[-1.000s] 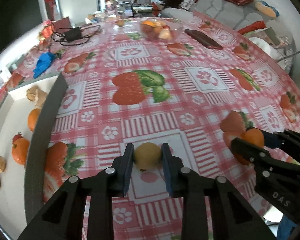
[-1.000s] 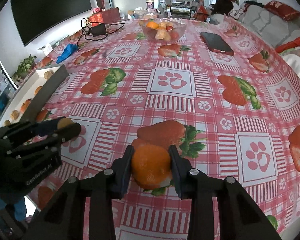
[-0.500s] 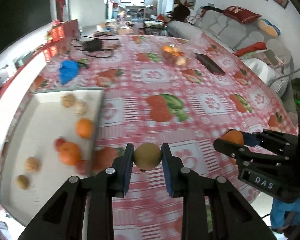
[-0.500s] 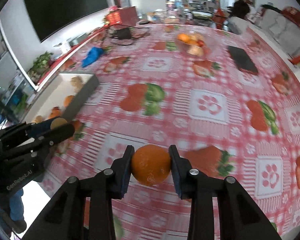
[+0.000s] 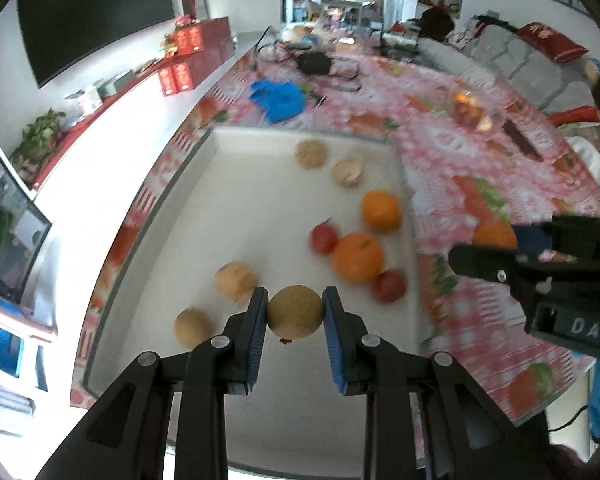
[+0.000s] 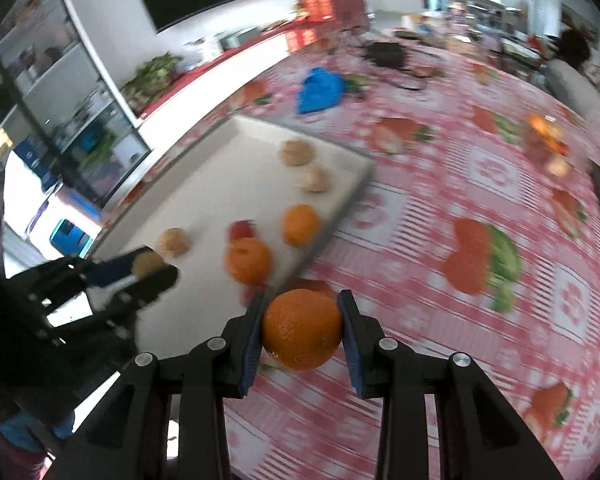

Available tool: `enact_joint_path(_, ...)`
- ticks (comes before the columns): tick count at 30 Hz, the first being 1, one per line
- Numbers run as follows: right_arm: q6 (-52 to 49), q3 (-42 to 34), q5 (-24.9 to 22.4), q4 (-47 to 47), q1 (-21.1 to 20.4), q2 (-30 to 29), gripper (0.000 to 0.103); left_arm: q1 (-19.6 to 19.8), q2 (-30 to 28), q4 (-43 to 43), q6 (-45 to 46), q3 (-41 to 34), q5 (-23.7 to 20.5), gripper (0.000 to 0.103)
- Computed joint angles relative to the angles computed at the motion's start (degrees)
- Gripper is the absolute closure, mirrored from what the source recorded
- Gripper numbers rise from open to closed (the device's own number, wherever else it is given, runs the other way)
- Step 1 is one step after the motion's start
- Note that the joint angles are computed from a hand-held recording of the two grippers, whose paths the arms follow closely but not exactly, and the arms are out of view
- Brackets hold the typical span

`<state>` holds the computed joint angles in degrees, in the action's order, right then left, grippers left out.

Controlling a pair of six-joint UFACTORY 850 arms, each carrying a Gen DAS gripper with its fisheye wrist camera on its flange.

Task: Organize fruits
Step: 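Carry the brownish fruit and the mandarin over the white tray with both grippers, then open both grippers to drop the fruits into the white tray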

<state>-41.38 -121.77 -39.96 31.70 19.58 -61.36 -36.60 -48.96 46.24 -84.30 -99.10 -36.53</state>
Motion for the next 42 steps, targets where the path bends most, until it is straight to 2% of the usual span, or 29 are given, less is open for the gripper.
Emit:
enact_joint_path(4, 2.41, -6.74, -4.58, -2.53, 1.84, -4.12, 0.066, 0.49, 0.08, -1.50, -0.54, 1.86, -0.12, 0.072)
enact_joint_path(6, 3.66, -10.07, -7.39, -3.56, 2.35, -6.14, 0.066, 0.77, -0.03, -2.34, -0.62, 2.27, -0.13, 0.066)
enact_joint_path(8, 5.52, -13.92, -10.35, -5.03, 2.90, -8.55, 0.066, 0.90, 0.06, -2.45, -1.43, 2.74, -0.17, 0.039)
enact_joint_path(10, 6.91, -16.69, -12.33, -6.22, 3.30, -10.28, 0.066, 0.73, 0.44, -0.74, -3.74, 3.50, -0.80, 0.024)
enact_joint_path(14, 7.59, -17.01, -12.57, -7.53, 3.61, -10.41, 0.064, 0.82, 1.17, 0.22, -4.96, 4.70, -0.34, 0.022)
enact_joint_path(15, 7.55, -16.38, -12.18, -7.69, 3.66, -9.93, 0.058, 0.83, 1.22, 0.11, -5.14, 4.83, -0.38, 0.022)
enact_joint_path(16, 7.07, -15.12, -11.38, -7.50, 3.61, -9.10, 0.042, 0.85, 1.28, 0.04, -5.38, 4.94, -0.51, 0.021)
enact_joint_path(17, 6.55, -14.80, -10.94, -7.10, 3.69, -8.78, 0.035, 0.95, 1.29, -0.51, -5.40, 5.01, -0.58, 0.020)
enact_joint_path(23, 6.52, -11.39, -7.43, -9.90, 4.20, -6.11, 0.034, 1.04, 3.49, 3.76, -13.36, 8.52, 2.39, 0.015)
enact_joint_path(24, 7.03, -11.51, -7.46, -10.30, 4.15, -6.14, 0.029, 1.08, 4.08, 5.27, -15.95, 9.44, 3.15, 0.015)
enact_joint_path(25, 7.49, -11.52, -7.34, -10.65, 4.14, -6.13, 0.011, 1.15, 4.51, 6.17, -17.79, 10.06, 3.71, 0.013)
enact_joint_path(26, 7.62, -10.72, -6.57, -10.80, 4.14, -5.65, 0.004, 1.26, 4.77, 6.24, -18.72, 10.27, 3.87, 0.002)
enact_joint_path(30, 7.02, -8.06, -4.33, -11.14, 4.04, -3.89, 0.004, 1.17, 5.15, 8.08, -22.30, 10.64, 2.71, 0.000)
enact_joint_path(36, 6.73, -6.56, -3.10, -9.75, 3.48, -2.44, 0.004, -0.01, 5.15, 11.36, -25.89, 9.73, -2.68, 0.000)
enact_joint_path(42, 6.78, -5.39, -2.35, -10.31, 3.38, -1.51, 0.004, 0.01, 4.90, 8.44, -22.45, 8.48, -2.33, 0.000)
